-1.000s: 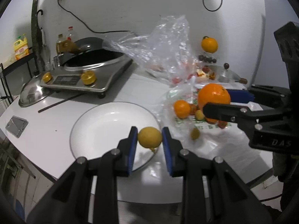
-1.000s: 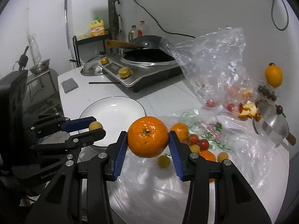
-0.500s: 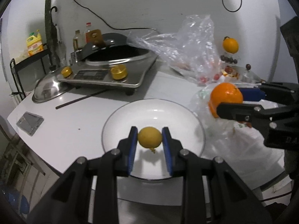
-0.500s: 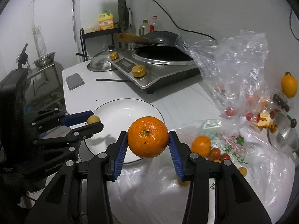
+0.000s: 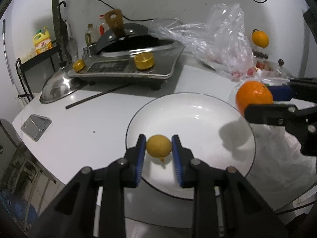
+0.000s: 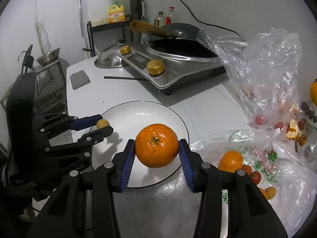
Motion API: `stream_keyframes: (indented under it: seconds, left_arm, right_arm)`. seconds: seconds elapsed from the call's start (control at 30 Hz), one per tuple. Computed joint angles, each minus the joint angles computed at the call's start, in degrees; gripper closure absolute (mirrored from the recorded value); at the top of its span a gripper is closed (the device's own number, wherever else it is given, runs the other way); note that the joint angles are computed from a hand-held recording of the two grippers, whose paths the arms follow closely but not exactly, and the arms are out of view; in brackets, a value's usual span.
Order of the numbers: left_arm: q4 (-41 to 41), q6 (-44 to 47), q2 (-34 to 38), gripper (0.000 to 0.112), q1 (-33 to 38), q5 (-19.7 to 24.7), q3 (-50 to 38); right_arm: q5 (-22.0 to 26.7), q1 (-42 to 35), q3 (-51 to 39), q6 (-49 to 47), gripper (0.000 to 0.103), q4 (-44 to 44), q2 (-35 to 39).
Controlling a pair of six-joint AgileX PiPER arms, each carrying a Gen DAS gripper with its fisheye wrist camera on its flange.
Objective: Organize fruits
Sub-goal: 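Carry the yellow fruit in the left gripper and the orange in the right gripper over the plate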
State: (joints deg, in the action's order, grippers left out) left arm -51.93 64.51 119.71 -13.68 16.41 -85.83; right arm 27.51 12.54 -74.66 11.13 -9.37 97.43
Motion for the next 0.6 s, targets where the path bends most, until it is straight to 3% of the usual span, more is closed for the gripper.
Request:
stream_keyframes:
  seconds: [0.6]
  left_arm:
    - [2.8,-3.7,3.0,0.083,0.7,2.3,-2.9]
  right_arm:
    - [1.6,0.5,-2.8,0.7,0.056,-0.8,3.2]
